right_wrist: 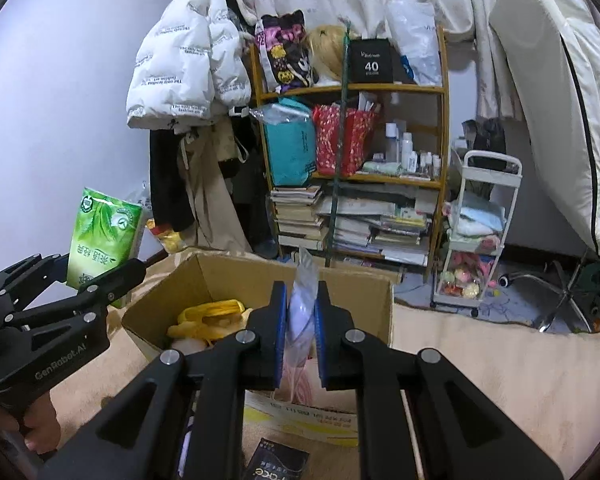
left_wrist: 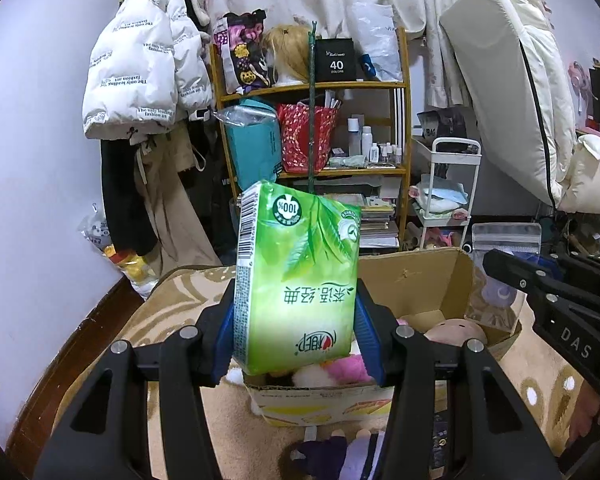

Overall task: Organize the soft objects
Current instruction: 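Lift the tissue pack and clear bag and carry both over the box, then open the left tool to drop the tissue pack while the right tool releases the bag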

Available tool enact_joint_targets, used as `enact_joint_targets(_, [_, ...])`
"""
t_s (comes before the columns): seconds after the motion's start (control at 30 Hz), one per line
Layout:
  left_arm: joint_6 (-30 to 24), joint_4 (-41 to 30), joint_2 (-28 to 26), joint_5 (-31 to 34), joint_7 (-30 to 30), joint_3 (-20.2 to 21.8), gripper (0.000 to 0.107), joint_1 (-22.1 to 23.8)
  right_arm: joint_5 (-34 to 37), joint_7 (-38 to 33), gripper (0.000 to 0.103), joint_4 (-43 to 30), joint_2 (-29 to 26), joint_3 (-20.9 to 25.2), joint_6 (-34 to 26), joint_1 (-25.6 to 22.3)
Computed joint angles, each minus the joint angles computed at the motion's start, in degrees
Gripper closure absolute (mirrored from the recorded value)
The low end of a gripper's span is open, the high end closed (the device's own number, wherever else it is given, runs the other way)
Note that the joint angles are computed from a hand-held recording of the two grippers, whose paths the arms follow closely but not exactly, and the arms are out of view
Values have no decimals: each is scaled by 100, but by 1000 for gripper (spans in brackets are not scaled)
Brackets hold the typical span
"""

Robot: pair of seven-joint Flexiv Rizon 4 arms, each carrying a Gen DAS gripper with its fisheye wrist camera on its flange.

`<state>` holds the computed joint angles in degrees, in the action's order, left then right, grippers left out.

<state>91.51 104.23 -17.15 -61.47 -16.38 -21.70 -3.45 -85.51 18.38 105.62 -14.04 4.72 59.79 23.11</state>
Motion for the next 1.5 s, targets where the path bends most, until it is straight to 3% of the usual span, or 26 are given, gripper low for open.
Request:
enact_joint_targets(0.4, [-820,-224,-225,1372,-1359,673,56,-144,247,-181,89,14,-117,-32,-13,37])
enact_joint_targets(0.8, [-1496,-271,-257,2055,-2109,889,56,-90,445,-279,89,37,-143,-49,-121,111])
enact_joint_targets(1.2, [-1345,-277,-312,2417,-2380,908,51,-84,307,102,88,128,-80,-57,217,-24])
enact_joint_targets(1.37, [-1426,-240,-285,2041,-2059,605,51,130,251,169,88,125,-80,-63,245,-36])
enact_joint_targets(1.5, [-1408,-303,-323,2184,-2146,805,46,-39,176,285,88,87,-100,-84,325,-66])
